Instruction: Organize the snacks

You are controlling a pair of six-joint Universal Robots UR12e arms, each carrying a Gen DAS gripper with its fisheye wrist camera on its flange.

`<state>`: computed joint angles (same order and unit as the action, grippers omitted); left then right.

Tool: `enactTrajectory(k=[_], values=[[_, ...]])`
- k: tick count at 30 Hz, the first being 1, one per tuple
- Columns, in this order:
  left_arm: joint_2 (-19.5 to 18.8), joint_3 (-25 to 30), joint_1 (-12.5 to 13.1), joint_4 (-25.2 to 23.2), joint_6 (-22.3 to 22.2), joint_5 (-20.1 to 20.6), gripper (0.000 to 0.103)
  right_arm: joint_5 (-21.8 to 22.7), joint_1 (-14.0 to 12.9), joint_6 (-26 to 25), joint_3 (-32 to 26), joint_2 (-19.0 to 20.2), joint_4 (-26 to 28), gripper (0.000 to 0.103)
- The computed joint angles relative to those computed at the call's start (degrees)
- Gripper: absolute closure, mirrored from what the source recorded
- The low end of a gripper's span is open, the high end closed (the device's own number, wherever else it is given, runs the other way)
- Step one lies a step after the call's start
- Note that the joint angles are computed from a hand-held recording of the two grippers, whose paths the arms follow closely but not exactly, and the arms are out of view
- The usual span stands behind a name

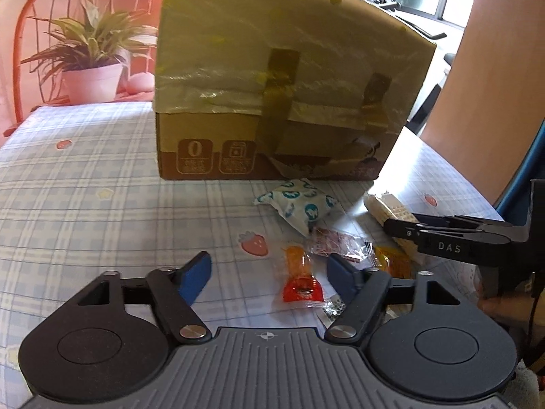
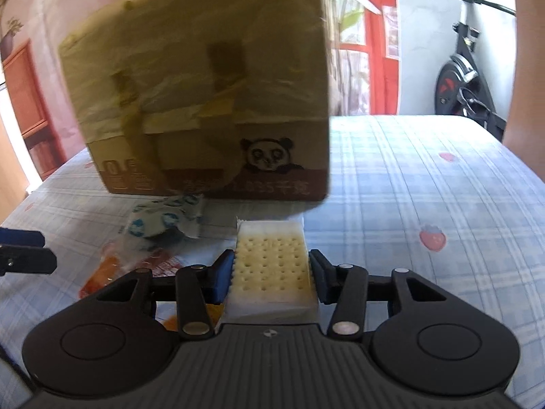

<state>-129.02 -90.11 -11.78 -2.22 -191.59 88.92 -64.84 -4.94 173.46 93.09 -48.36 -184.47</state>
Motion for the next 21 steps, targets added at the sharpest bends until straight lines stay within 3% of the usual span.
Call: enactTrajectory(k=[6, 12, 18, 21], values=[[-0.99, 1.60, -0.09, -2.10, 0.43, -1.59, 0.034, 0.39, 0.16, -0.86, 0.29, 0.23, -1.95, 0.054], [-2.44, 3.93, -0.75, -4.61, -0.20, -0.54, 0.038, -0.16, 0.39, -1.46, 0.43, 0.24, -2.21, 0.054], [-3.19, 4.54, -1.34, -4.88, 0.25, 1.27, 0.048, -0.47, -0.01, 1.95, 0.24, 0.53, -2.72, 0.054], [-3.25, 4.29, -1.51, -4.05, 0.97, 1.78, 0.064, -0.10, -0.08, 2.12, -0.10, 0.61, -1.93, 0.054]])
